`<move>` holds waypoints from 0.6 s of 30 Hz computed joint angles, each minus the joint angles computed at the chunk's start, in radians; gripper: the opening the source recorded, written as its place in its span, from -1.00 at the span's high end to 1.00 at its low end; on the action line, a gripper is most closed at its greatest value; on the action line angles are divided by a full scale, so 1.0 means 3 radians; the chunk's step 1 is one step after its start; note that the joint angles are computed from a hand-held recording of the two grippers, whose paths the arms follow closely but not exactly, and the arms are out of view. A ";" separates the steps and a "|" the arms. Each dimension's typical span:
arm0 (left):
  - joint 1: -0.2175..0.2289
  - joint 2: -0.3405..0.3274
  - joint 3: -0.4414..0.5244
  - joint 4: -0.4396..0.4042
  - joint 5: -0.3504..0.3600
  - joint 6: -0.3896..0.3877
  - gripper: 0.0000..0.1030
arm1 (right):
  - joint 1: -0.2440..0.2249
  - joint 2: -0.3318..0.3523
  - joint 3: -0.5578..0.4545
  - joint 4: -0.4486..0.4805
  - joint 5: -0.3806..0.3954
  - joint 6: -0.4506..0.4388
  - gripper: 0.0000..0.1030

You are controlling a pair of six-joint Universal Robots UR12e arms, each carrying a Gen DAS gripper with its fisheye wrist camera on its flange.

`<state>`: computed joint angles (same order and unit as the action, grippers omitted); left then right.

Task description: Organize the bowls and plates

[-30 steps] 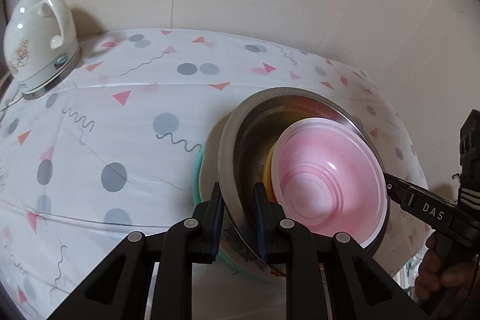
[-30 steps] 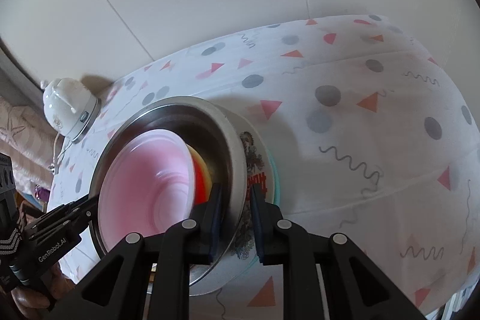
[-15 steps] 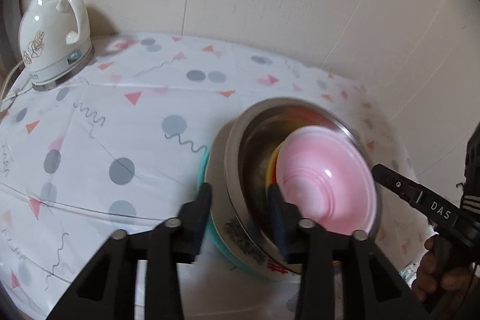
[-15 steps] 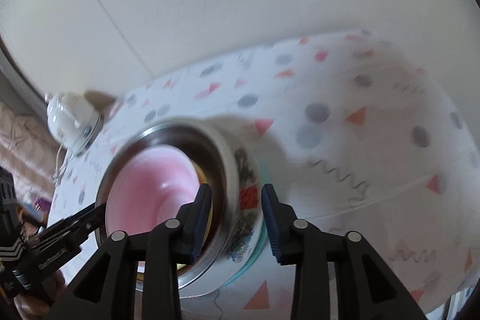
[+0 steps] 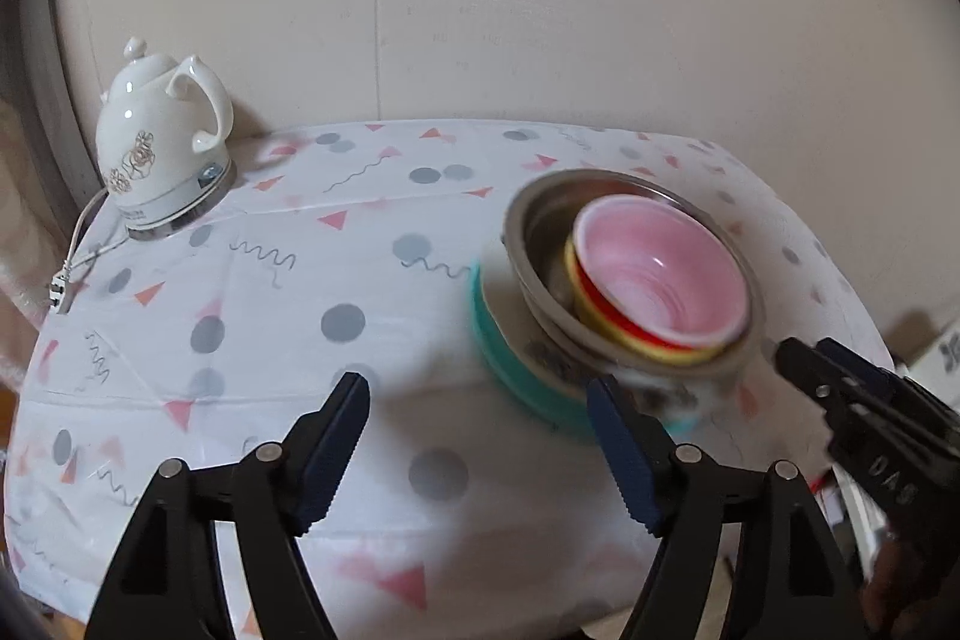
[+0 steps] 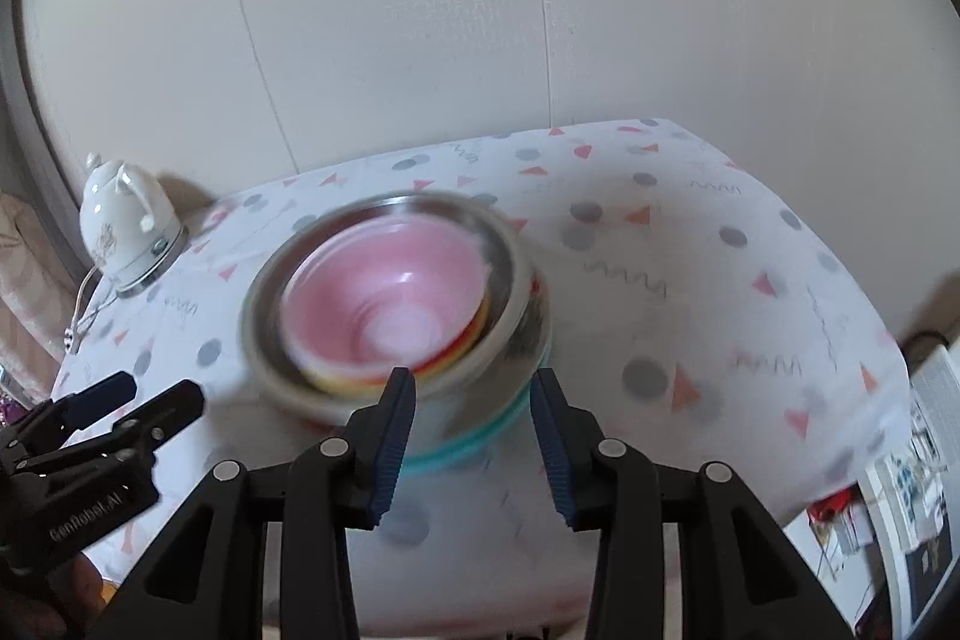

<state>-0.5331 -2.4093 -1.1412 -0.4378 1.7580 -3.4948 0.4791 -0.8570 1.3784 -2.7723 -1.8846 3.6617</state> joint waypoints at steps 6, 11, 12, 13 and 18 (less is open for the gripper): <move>-0.0067 0.0162 -0.0341 0.0503 0.0177 0.0134 -1.00 | 0.0164 -0.0036 0.0073 -0.0058 -0.0485 0.0097 0.21; -0.0085 0.0261 -0.0521 0.0716 0.0226 0.0106 -1.00 | 0.0211 -0.0059 0.0090 -0.0037 -0.0582 0.0185 0.21; -0.0084 0.0273 -0.0544 0.0730 0.0222 0.0111 -1.00 | 0.0220 -0.0065 0.0100 -0.0046 -0.0587 0.0202 0.21; -0.0084 0.0289 -0.0568 0.0740 0.0211 0.0114 -1.00 | 0.0235 -0.0071 0.0111 -0.0050 -0.0609 0.0215 0.21; -0.0105 0.0340 -0.0643 0.0779 0.0281 0.0138 -1.00 | 0.0293 -0.0101 0.0157 -0.0085 -0.0635 0.0210 0.21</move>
